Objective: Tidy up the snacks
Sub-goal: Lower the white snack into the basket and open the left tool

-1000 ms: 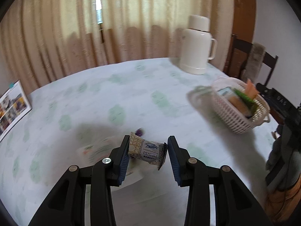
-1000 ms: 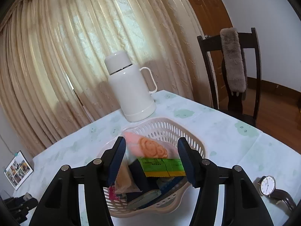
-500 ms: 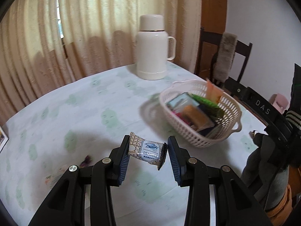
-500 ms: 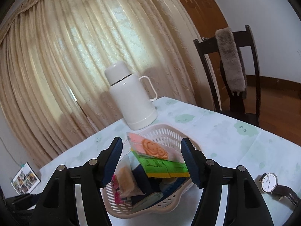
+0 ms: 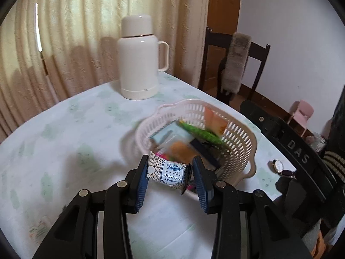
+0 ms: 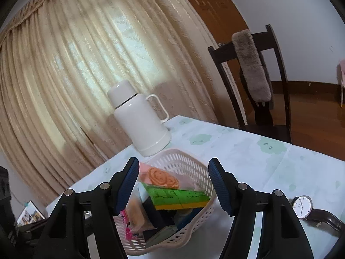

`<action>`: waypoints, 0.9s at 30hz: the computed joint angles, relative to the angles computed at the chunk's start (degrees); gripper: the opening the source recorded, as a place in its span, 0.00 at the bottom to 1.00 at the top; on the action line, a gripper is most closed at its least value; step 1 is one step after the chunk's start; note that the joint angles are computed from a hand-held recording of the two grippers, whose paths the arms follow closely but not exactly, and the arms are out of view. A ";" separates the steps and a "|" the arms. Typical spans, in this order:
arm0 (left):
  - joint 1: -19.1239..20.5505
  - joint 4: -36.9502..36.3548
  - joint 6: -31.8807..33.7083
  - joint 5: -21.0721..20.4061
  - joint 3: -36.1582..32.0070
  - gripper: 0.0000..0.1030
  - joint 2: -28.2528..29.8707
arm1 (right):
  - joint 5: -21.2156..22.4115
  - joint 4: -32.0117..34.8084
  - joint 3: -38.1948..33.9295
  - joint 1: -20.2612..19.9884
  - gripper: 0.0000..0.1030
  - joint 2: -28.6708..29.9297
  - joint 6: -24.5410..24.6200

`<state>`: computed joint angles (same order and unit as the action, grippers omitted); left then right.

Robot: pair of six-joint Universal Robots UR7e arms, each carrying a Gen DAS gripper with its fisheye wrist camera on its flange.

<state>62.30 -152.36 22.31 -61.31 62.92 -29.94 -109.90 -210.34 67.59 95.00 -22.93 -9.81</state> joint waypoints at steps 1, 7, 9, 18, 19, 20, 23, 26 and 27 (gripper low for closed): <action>0.13 1.23 -0.39 -0.89 -1.02 0.35 0.49 | -0.19 -0.36 0.04 -0.04 0.66 -0.02 0.41; 0.24 4.94 -1.39 -3.79 -5.36 0.39 3.00 | -0.37 -0.93 0.14 -0.09 0.66 -0.10 1.05; 0.30 4.81 -1.72 -4.31 -5.66 0.63 3.28 | -0.49 -0.86 0.11 -0.07 0.66 -0.11 1.25; 1.05 5.83 -5.60 -4.21 -6.06 0.73 2.77 | -0.68 -0.37 0.38 -0.26 0.66 -0.37 1.71; 1.10 5.73 -5.81 -3.99 -5.96 0.73 2.65 | -0.70 -0.48 0.42 -0.25 0.66 -0.36 1.57; 1.09 5.62 -5.94 -3.65 -5.92 0.73 2.61 | -0.76 -0.54 0.38 -0.23 0.66 -0.31 1.57; 1.04 4.55 -5.78 -2.38 -5.45 0.73 2.43 | -0.68 -0.34 0.46 -0.23 0.66 -0.37 1.63; 1.04 3.46 -5.42 -1.31 -4.85 0.73 2.16 | -0.50 -0.33 0.54 -0.09 0.66 -0.42 0.98; 1.07 3.13 -5.49 -1.07 -4.51 0.73 1.91 | -0.27 -0.39 0.62 -0.05 0.66 -0.45 0.63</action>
